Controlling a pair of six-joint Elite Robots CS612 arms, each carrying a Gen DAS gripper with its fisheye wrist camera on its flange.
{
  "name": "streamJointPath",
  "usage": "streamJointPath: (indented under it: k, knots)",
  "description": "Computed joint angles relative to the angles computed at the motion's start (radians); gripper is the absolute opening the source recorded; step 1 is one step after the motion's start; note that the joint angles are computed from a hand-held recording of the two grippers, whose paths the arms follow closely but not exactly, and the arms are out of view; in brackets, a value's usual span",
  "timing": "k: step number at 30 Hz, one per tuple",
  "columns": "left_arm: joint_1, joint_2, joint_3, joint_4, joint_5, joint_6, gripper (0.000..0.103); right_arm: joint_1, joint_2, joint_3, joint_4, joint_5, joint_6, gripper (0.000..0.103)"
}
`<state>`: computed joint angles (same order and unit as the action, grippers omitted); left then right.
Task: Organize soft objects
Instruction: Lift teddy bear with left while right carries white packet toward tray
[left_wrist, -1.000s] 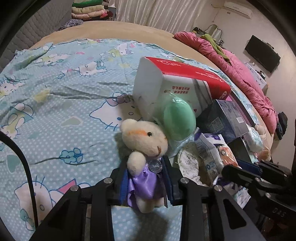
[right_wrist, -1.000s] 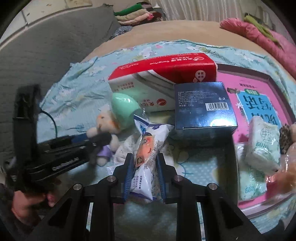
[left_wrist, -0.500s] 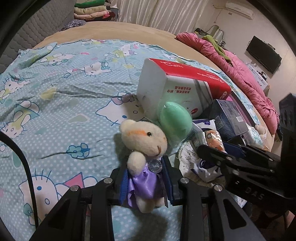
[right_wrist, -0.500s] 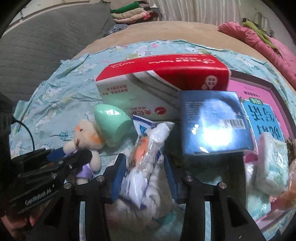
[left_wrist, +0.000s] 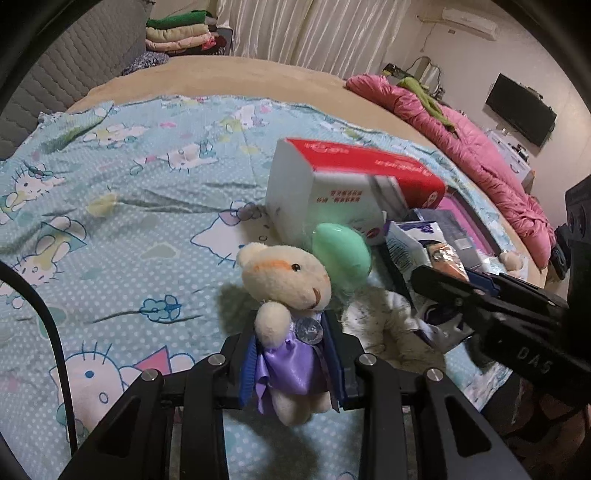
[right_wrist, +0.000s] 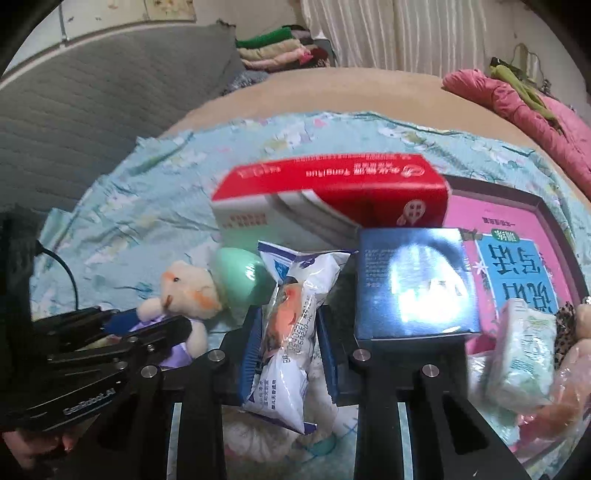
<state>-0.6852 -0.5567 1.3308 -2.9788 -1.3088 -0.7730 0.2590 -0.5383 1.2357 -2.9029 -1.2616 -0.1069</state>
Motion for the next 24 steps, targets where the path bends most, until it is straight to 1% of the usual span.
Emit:
streamJointPath:
  k: [3, 8, 16, 24]
  knots:
    - [-0.008, -0.015, 0.017, -0.016, 0.019, -0.004, 0.033, -0.011, -0.018, 0.024, -0.020, 0.031, 0.022, 0.030]
    - [-0.025, -0.044, 0.042, -0.021, 0.050, -0.022, 0.032, -0.025, -0.050, 0.069, -0.066, 0.066, 0.031, 0.030]
    - [-0.050, -0.075, 0.048, 0.017, 0.109, -0.015, 0.032, -0.049, -0.085, 0.126, -0.129, 0.105, 0.048, 0.030]
    - [-0.072, -0.091, 0.034, 0.062, 0.154, 0.003, 0.033, -0.076, -0.111, 0.166, -0.204, 0.120, 0.093, 0.030]
